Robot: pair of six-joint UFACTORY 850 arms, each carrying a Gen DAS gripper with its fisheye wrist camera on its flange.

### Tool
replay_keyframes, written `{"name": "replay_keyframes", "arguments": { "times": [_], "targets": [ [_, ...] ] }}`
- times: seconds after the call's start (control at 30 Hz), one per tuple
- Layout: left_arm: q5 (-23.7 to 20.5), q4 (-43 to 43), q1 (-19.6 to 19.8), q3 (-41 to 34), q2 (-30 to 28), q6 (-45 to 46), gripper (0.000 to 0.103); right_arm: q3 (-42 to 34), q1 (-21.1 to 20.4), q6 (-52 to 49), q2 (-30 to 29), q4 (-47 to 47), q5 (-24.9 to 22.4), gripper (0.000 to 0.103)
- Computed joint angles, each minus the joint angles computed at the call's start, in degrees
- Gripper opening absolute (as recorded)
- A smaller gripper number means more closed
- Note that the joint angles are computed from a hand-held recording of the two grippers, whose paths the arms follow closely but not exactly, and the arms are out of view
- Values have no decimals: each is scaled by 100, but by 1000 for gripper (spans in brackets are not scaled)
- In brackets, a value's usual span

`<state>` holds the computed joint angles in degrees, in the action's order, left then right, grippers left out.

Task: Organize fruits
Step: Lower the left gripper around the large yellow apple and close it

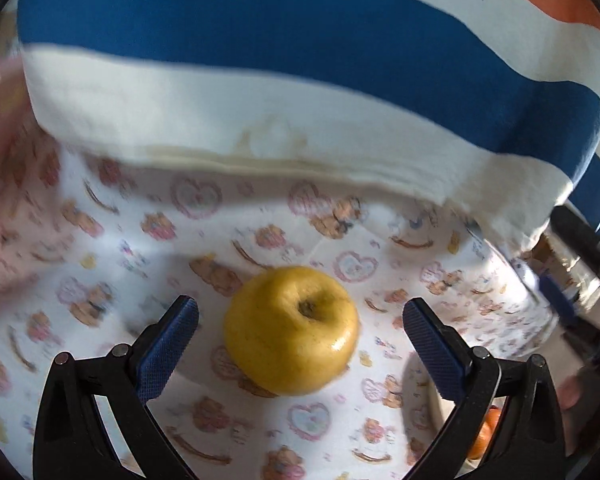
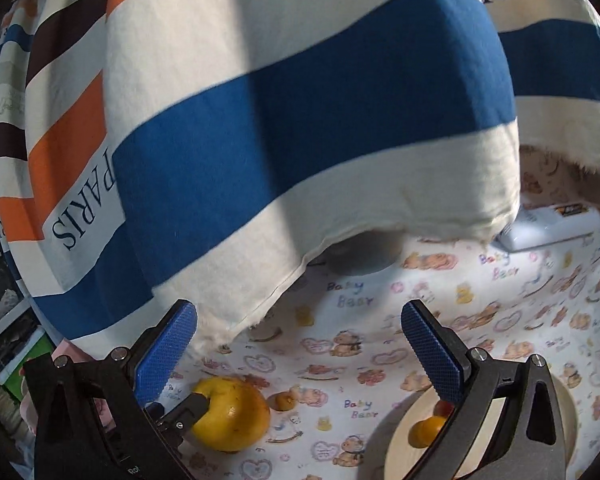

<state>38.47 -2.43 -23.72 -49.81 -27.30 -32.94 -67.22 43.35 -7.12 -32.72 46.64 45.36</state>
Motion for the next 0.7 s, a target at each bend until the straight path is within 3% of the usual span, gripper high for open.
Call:
{"name": "replay_keyframes", "arguments": {
  "times": [0.1,0.4,0.5,0.7],
  "targets": [
    [-200,-43,-21,-114,-84,16,101,-19,-12,128,-199,-80,178,103],
    [-867,-852,-274,-469,-285,1115,101,-346,-205,125,-547,-370,-641,103],
    [-1060,-1812,-397,-616,-376,2104,101,-519,-211,-286,-653,-127,-891,103],
    [-1246,-924,-238,-675,-443,1126,94,-733,-257,-543,-813,94,-1239,103]
  ]
}}
